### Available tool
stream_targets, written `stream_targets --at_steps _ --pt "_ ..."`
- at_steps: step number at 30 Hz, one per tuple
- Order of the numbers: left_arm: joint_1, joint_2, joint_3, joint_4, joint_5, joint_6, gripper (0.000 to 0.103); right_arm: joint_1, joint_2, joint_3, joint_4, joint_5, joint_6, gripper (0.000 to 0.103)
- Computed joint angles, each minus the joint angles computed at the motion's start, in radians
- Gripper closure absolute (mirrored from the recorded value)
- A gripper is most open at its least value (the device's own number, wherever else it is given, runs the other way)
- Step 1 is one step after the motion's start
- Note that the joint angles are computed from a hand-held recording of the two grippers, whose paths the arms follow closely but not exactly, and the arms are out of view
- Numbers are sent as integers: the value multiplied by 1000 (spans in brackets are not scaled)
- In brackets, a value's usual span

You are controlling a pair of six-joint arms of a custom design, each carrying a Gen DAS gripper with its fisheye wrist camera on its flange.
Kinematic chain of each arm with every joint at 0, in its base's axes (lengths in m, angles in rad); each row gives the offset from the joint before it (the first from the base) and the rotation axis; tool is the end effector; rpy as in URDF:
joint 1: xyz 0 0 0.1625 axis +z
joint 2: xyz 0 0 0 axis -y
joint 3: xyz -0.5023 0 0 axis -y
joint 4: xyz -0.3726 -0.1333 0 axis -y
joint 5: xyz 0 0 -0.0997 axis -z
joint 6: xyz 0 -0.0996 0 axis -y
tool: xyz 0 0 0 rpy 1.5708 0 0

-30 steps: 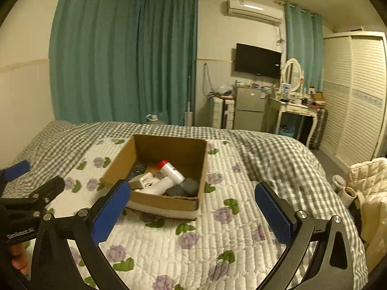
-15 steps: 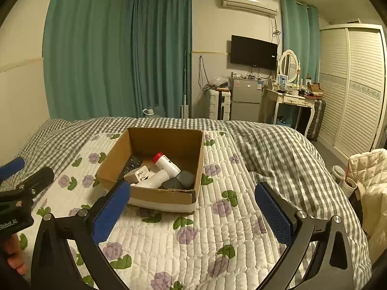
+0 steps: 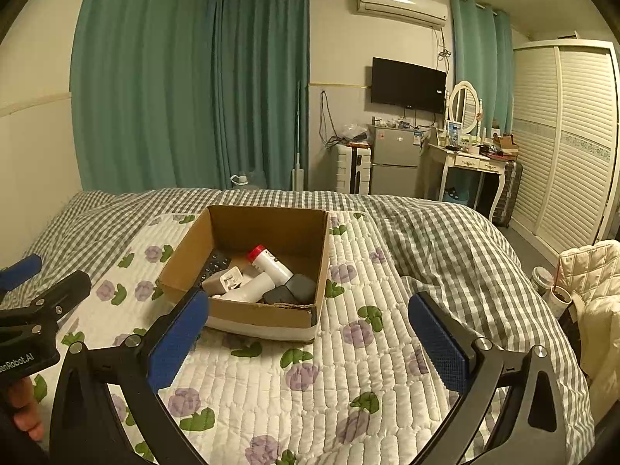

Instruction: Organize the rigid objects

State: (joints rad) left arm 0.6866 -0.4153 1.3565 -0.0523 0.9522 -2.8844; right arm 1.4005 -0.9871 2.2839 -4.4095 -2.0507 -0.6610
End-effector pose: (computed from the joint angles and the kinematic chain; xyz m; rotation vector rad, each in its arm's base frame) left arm -0.3837 -0.5615 -0.0618 1.1317 2.2968 -1.1094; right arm 0.0066 -0.4769 0.3200 0.0214 -1.7872 1.3737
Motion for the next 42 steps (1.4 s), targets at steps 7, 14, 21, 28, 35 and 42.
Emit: stream_targets --at_steps 7,14,21,28,35,42 --pt "-7 5 1 -13 -29 9 0 2 5 -3 4 -8 1 0" --pt "-5 7 -12 24 -11 -7 0 -1 3 1 10 -3 11 0" --pt "-4 2 -12 31 0 -17 0 -1 4 0 2 -4 10 0" --pt "-4 3 -14 35 -2 -16 0 0 4 0 2 -6 8 0" --pt "-5 4 -14 35 -5 -15 0 2 3 -1 5 -9 6 0" --pt "-4 3 -11 32 -5 -13 0 3 3 1 8 -14 11 0"
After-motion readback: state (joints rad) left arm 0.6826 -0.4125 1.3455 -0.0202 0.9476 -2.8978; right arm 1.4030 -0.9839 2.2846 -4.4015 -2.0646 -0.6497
